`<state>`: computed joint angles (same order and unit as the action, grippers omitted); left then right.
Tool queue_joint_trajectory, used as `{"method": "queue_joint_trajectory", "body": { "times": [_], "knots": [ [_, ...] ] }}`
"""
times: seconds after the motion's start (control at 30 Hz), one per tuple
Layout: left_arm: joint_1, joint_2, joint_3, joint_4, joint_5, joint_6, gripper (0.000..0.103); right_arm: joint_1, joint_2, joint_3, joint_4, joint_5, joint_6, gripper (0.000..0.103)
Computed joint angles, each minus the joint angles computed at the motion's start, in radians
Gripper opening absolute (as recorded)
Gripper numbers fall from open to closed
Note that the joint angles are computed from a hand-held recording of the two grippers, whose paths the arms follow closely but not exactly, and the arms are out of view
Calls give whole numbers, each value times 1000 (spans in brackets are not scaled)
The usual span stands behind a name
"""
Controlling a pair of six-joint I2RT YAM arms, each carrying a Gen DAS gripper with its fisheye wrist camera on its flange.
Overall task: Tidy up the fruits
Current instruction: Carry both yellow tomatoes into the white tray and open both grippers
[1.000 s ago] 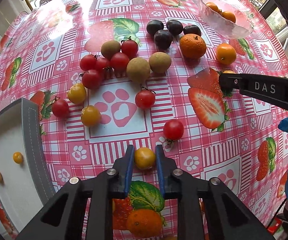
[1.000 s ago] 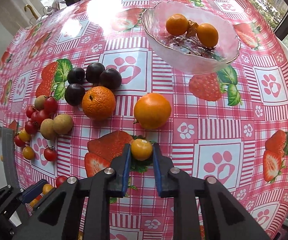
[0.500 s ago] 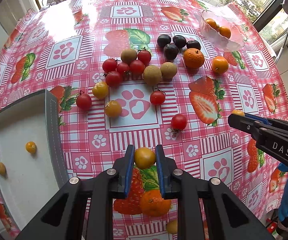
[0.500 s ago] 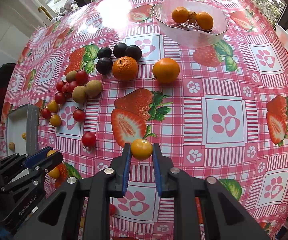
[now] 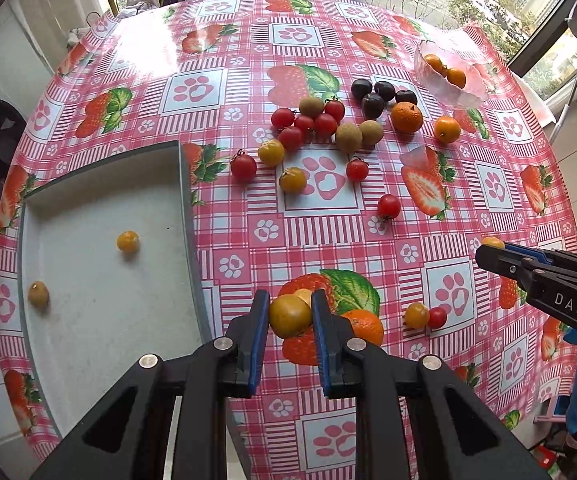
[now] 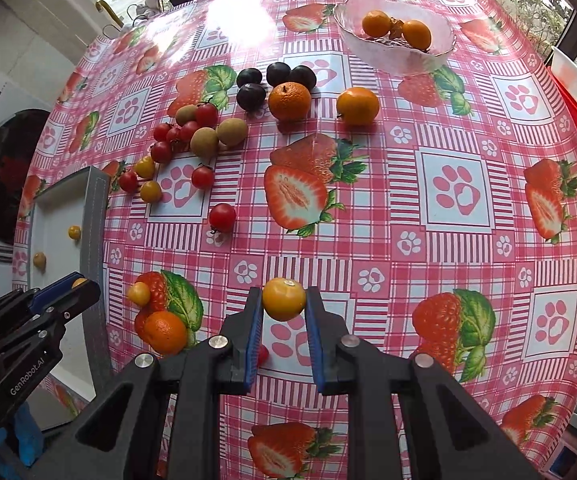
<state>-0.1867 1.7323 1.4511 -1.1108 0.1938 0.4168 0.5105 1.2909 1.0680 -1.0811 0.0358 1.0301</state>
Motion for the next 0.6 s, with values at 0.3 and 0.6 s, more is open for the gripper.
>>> {"method": "queue_joint_trajectory", "body": {
  "times": [0.3,0.6],
  "knots": [
    [155,-20,-24,-15,-11,67,22,126,116,135,-19,15,50,23],
    [316,30,5,-7,-34,141,22,214,310,332,-13,3,26,23]
  ]
}}
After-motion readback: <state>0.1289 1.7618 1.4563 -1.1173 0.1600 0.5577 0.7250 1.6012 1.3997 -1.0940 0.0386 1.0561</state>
